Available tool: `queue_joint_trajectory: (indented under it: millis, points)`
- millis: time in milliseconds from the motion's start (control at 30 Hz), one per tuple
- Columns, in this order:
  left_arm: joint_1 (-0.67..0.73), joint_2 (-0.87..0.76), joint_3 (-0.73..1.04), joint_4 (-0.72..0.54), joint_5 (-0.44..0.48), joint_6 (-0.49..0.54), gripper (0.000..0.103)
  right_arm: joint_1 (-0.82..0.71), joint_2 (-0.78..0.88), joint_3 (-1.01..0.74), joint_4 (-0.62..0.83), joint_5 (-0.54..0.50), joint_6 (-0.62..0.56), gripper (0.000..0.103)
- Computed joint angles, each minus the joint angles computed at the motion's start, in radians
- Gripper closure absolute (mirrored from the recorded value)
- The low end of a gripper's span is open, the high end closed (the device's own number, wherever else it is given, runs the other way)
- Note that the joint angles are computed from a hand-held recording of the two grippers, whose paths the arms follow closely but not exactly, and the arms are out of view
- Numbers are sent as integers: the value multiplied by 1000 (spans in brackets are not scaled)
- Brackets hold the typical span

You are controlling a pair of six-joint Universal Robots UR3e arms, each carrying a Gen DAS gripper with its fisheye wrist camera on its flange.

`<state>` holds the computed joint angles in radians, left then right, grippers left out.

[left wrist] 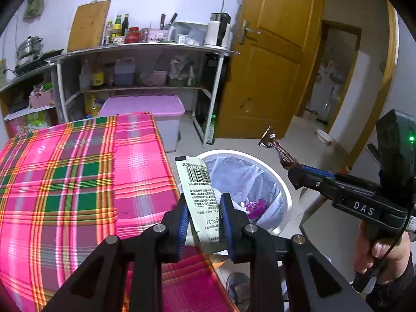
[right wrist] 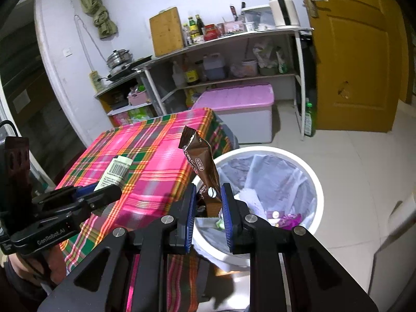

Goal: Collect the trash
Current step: 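Carry the white tag with the left gripper toward the bin while the right carries the brown wrapper there, then open both grippers over the bin to drop the tag and brown wrapper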

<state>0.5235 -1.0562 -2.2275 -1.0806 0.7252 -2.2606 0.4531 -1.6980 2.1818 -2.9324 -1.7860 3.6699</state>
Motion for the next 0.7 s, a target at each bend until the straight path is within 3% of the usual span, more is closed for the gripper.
queue_joint_trajectory:
  millis: [400,700]
  points:
    - [-215,-263,27,358,106,-219,79,-106,-27,76,-10,73,-20,83]
    - [-319,-445,95,497,169,-313,78,-175,-5,117,-38,118,-34,83]
